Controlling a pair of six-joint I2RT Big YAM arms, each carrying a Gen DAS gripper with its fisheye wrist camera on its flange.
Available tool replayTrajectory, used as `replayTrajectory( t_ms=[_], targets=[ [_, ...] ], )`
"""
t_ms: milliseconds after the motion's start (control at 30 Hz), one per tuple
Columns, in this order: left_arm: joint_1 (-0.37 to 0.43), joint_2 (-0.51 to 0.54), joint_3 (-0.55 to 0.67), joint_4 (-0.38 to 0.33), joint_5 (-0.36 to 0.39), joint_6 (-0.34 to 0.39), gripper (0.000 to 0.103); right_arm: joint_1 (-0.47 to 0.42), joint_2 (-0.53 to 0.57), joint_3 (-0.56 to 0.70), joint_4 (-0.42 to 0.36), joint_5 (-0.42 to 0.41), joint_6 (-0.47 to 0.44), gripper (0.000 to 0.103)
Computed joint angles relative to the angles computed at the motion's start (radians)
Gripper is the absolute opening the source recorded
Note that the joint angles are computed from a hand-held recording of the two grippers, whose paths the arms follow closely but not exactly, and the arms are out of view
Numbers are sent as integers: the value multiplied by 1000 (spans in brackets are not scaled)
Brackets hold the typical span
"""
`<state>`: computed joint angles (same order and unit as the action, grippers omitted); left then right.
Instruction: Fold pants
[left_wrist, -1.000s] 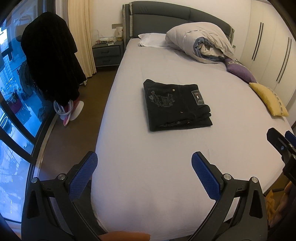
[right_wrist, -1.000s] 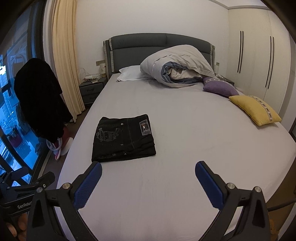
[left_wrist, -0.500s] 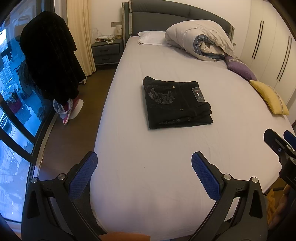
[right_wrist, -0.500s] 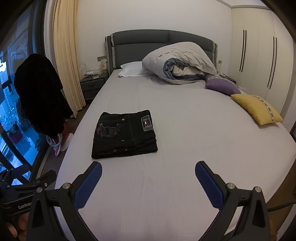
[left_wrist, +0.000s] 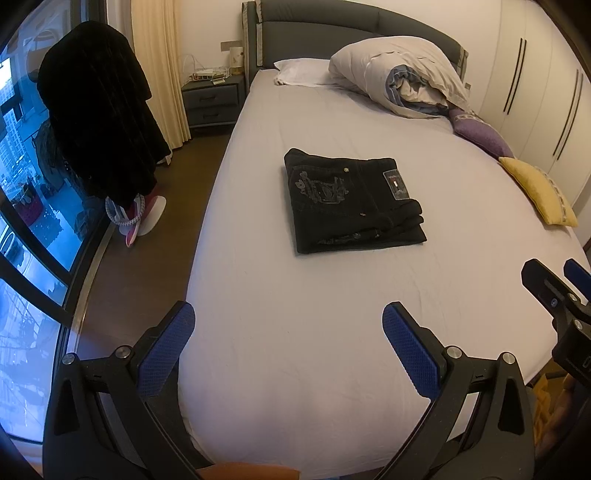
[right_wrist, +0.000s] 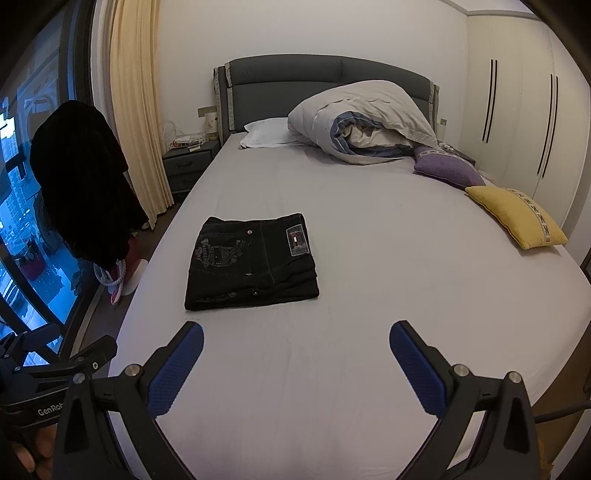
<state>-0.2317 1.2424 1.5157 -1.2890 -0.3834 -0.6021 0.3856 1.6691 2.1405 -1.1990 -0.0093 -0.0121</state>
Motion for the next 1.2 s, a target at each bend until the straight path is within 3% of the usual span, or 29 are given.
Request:
replayTrajectory(
  t_ms=[1200],
  targets=[
    [5,-2,-8,3,7,5,103,5,-28,-59,18,-7,-3,103]
  ],
)
